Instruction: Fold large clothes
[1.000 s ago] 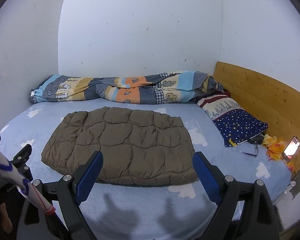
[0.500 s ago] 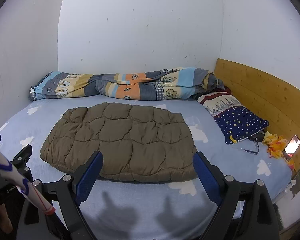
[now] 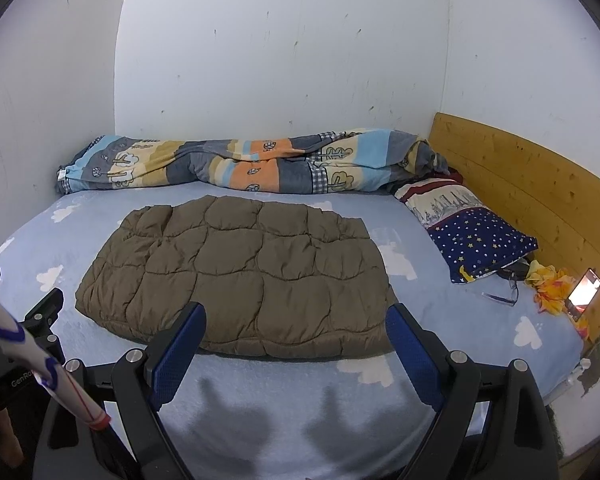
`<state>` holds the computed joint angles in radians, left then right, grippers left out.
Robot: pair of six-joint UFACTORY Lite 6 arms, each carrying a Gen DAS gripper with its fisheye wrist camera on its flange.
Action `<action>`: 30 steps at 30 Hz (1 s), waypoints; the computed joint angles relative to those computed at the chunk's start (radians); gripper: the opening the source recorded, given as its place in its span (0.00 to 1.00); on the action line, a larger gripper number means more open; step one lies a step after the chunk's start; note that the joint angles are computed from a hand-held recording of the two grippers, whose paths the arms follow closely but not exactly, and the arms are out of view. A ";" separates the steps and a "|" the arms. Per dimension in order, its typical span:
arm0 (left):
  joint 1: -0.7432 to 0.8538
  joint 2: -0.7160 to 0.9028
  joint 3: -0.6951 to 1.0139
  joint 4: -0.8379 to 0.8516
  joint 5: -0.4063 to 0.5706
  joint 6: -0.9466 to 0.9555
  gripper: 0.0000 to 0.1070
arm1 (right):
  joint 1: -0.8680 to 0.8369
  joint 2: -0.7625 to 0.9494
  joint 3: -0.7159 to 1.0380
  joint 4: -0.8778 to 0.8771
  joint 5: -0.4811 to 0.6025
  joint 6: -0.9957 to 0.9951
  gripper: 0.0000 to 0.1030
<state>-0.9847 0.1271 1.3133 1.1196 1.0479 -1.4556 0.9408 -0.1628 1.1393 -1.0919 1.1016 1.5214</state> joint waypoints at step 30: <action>0.002 -0.001 -0.015 0.005 -0.008 -0.009 0.87 | -0.005 -0.001 -0.013 0.004 -0.009 0.000 0.91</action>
